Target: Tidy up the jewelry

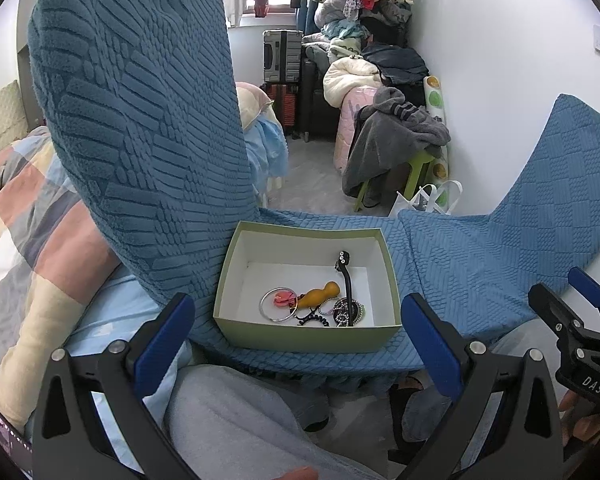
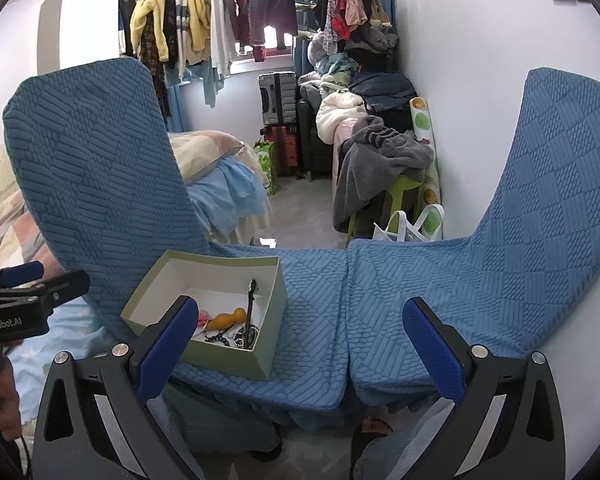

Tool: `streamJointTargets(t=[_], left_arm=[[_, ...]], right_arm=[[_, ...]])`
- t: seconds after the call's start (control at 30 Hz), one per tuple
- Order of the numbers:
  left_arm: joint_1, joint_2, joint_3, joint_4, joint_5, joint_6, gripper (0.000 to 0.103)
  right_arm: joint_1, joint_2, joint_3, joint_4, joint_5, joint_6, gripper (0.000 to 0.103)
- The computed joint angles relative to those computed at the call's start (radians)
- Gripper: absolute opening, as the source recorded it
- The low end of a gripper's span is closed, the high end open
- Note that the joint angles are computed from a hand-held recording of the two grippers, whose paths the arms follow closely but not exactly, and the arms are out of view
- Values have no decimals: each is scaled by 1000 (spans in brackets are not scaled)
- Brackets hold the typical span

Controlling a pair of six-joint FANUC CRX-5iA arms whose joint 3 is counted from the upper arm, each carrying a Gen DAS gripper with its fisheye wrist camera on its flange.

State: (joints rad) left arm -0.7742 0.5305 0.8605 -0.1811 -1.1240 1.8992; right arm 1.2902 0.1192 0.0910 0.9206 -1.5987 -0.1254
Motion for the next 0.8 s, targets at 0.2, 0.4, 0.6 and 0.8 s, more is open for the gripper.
streamJointTargets(t=[0.2,0.4,0.6,0.8], left_arm=[[-4,7,12,-6,-9,1,102],[-5,9,14,-9,-10,3,102],[-9,-2,1,-24,-4,22,102],[-11,-18,-24,-22,19,20,102]], right_arm=[[2,-7,-7,-1,-2,6,103],[4,-7,-15,2,-1,7,103],[6,-6,-13,-2,-3,5,103],[10,-1,-7,7,-10,14,103]])
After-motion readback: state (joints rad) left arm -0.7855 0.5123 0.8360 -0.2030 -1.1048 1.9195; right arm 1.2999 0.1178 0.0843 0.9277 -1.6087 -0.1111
